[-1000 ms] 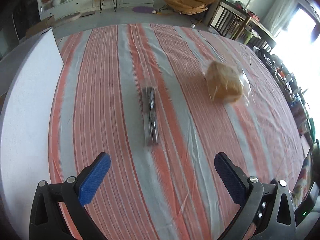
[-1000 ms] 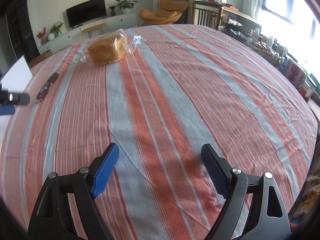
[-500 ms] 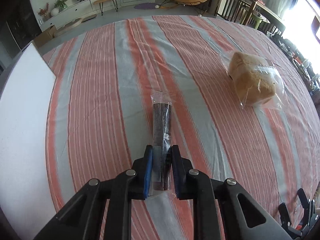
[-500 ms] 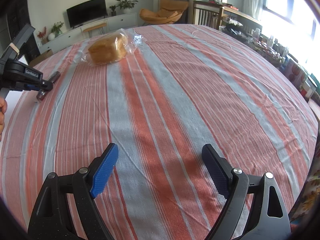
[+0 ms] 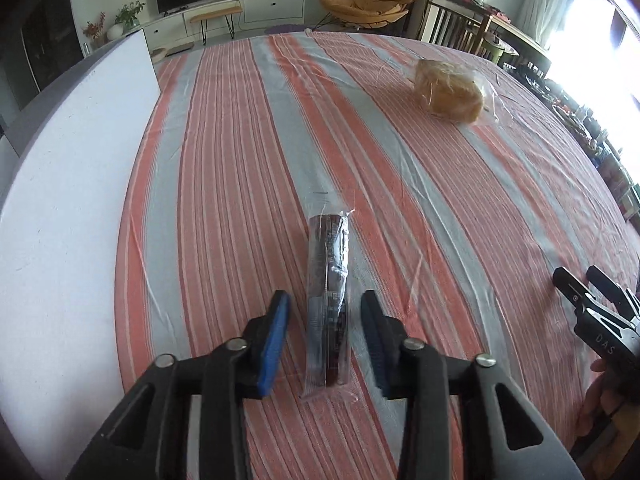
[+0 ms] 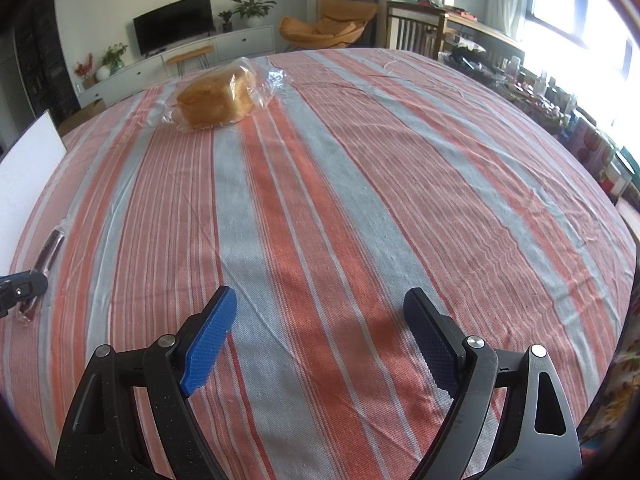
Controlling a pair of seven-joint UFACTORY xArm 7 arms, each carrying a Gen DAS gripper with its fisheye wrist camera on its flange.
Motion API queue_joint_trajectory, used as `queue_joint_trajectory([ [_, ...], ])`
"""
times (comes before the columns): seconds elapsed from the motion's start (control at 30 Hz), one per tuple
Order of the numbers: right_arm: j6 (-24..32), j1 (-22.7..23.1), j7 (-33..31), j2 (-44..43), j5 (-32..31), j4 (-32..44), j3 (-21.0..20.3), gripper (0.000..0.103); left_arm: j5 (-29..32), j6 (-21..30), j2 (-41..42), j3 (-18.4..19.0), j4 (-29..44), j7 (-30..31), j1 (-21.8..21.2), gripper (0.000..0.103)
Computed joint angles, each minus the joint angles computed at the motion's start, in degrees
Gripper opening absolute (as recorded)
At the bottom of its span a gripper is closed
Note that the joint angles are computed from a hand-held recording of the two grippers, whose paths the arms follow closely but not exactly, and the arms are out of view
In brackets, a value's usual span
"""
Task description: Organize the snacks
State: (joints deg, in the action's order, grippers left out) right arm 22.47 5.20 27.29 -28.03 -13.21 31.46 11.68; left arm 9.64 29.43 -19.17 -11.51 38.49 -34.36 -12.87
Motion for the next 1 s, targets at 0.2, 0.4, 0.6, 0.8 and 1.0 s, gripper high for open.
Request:
queue_joint_trajectory([
  [0.2, 0.04, 0.05, 0.05, -0.06, -0.06, -0.01, -0.04, 0.088, 10.98, -1.01, 1.8, -3.42, 0.05, -8.2, 3.86, 0.09],
  [0.4, 0.02, 0.06, 0.18, -0.16, -0.09, -0.12, 0.01, 0.088, 15.66, -4.84, 1.06, -3.48, -2.56, -13.12, 5.36, 0.103],
  [0.6, 4.09, 2.71, -4.4, 2.23, 3.2, 3.64, -3.05, 0.087, 19.1, -5.7, 1.14, -4.5, -2.69, -16.92, 6.3, 0.103],
  [0.8, 6.15, 4.39, -9.55, 15.05, 7.79, 23.88, -4.7, 0.086, 19.57, -5.68, 1.29, -4.06, -2.6, -17.4, 5.77, 0.103],
  [1.0, 19.53, 7.32, -9.98, 38.71, 9.67, 54.88, -4.99, 0.087, 19.73, -5.64, 1.38, -3.89, -2.52, -17.55, 5.57, 0.103],
])
